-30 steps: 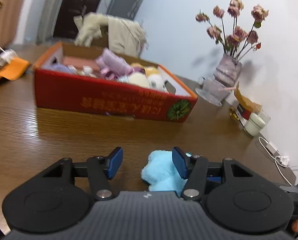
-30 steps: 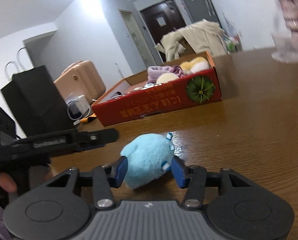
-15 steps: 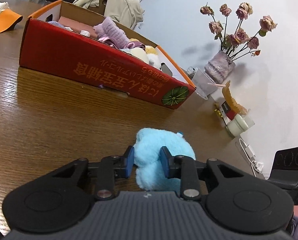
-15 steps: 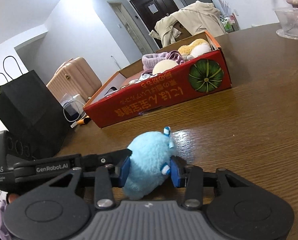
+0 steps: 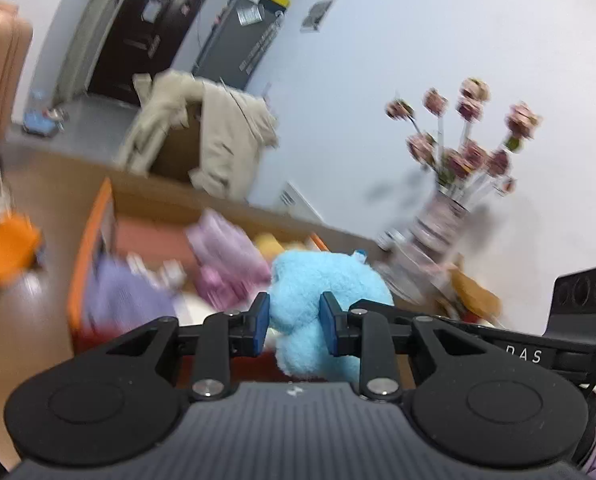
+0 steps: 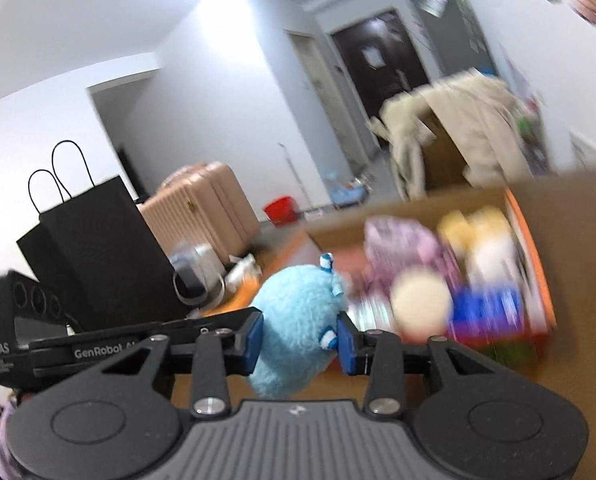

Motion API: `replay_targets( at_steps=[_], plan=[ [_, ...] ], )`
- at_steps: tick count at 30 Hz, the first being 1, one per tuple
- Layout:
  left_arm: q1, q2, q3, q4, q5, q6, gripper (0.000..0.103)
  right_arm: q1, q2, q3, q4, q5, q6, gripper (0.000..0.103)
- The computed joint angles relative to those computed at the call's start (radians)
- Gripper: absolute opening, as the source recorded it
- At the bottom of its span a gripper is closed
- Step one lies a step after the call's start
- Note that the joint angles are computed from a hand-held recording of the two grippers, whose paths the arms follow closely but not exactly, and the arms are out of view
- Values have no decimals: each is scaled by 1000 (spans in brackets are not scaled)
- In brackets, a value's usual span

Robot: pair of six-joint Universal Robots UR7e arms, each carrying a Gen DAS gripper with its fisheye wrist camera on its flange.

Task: Organize soft objects
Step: 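Carry the blue plush toy into the box and open both tools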

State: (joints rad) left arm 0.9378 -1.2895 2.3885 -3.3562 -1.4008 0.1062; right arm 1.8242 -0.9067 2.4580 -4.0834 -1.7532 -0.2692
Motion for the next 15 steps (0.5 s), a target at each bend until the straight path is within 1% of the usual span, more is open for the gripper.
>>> replay_targets(
  at_steps=[3,4,6,8,10,12,13,15],
  plan=[
    [38,73,-117,30,29,53,27,-26,-2,-128,154,20,-21,37],
    [54,104,-150,20,33,78,27,-36,10,-168,188,23,-34,37],
    [84,156,-208,32,44,89,27,-58,30,-246,279,27,-33,37],
    [111,207,-255,46,63,104,27,-83,59,-306,340,26,-28,37],
    [123,248,-286,73,107,134,27,-99,92,-349,386,-8,-24,34],
    [121,280,-296,85,163,161,27,-102,122,-387,433,-82,-12,32],
    [122,288,-292,77,169,182,27,-107,131,-393,439,-96,-20,32],
    [120,297,-278,57,173,209,27,-110,143,-391,417,-101,-34,32]
  ],
)
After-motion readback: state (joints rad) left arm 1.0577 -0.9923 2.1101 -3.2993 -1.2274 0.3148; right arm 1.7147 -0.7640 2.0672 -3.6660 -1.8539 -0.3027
